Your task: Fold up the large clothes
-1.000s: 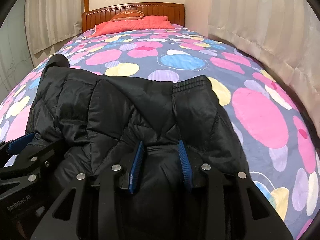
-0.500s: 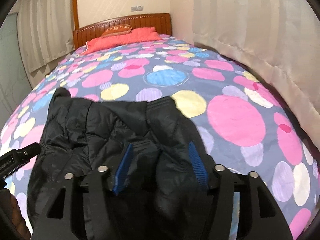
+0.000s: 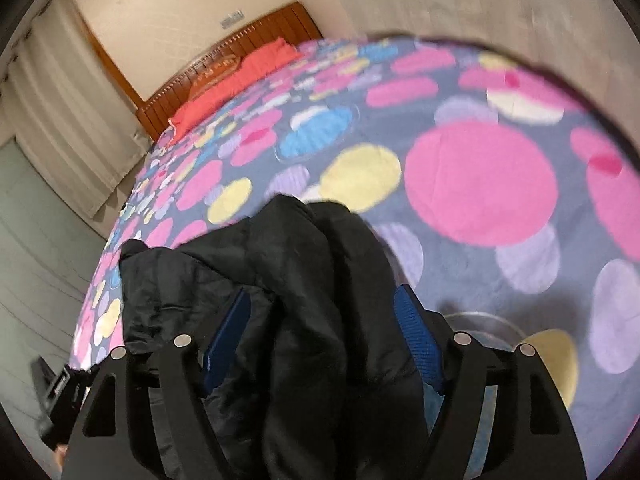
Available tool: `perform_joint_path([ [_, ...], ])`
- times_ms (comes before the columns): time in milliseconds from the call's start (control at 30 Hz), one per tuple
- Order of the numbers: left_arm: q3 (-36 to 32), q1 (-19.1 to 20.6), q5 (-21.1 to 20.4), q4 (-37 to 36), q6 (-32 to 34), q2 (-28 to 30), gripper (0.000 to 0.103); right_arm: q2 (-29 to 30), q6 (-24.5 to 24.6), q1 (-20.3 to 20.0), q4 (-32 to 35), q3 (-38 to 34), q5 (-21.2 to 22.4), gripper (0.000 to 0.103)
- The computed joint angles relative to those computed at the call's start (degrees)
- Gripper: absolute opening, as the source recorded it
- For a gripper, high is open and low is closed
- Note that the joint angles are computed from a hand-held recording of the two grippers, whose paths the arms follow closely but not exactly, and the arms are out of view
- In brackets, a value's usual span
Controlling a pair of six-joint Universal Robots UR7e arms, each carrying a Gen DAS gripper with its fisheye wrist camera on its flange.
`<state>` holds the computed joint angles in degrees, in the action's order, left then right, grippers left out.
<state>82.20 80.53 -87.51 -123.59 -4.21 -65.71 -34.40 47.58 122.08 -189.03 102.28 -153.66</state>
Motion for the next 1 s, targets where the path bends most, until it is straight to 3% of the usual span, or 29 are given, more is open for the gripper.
perform_joint_path([
  [167,-1.15,2.32,-6.43,2.52,-0.31,1.94,0.089,-0.1,1.23,-4.04,-5.69,3.36,7.35,0.074],
  [300,-2.81,2.31,-9.44,5.88,2.88,3.57,0.092,1.57,-1.95,-6.53,-15.64,5.14,13.33,0.083],
  [433,-5.31,2.22,-10.83,9.16,4.25,5.57,0.092,1.72,-5.78,-7.87,-16.49,4.87,20.38,0.082],
  [467,-5.66,2.11,-10.94,9.77,4.5,5.87,0.092,1.82,-6.35,-7.66,-14.29,4.05,19.55,0.082],
  [533,-6.18,1.93,-11.59,11.18,5.56,6.31,0.091,2.09,-6.67,-7.62,-13.03,3.27,19.36,0.073],
  [567,-6.66,1.95,-12.67,12.34,6.45,6.76,0.085,2.22,-6.56,-7.65,-12.85,3.07,19.53,0.069],
  [633,-7.02,2.01,-13.8,13.16,6.46,7.28,0.081,2.54,-6.75,-8.19,-14.61,3.27,22.42,0.052],
  [700,-6.33,1.67,-13.23,12.62,6.77,7.1,0.08,2.74,-6.45,-8.65,-15.89,3.51,24.45,0.047],
  [1000,-5.45,-0.21,-11.62,11.2,7.83,5.92,0.072,4.63,-7.96,-7.62,-17.05,0.06,25.93,0.032],
])
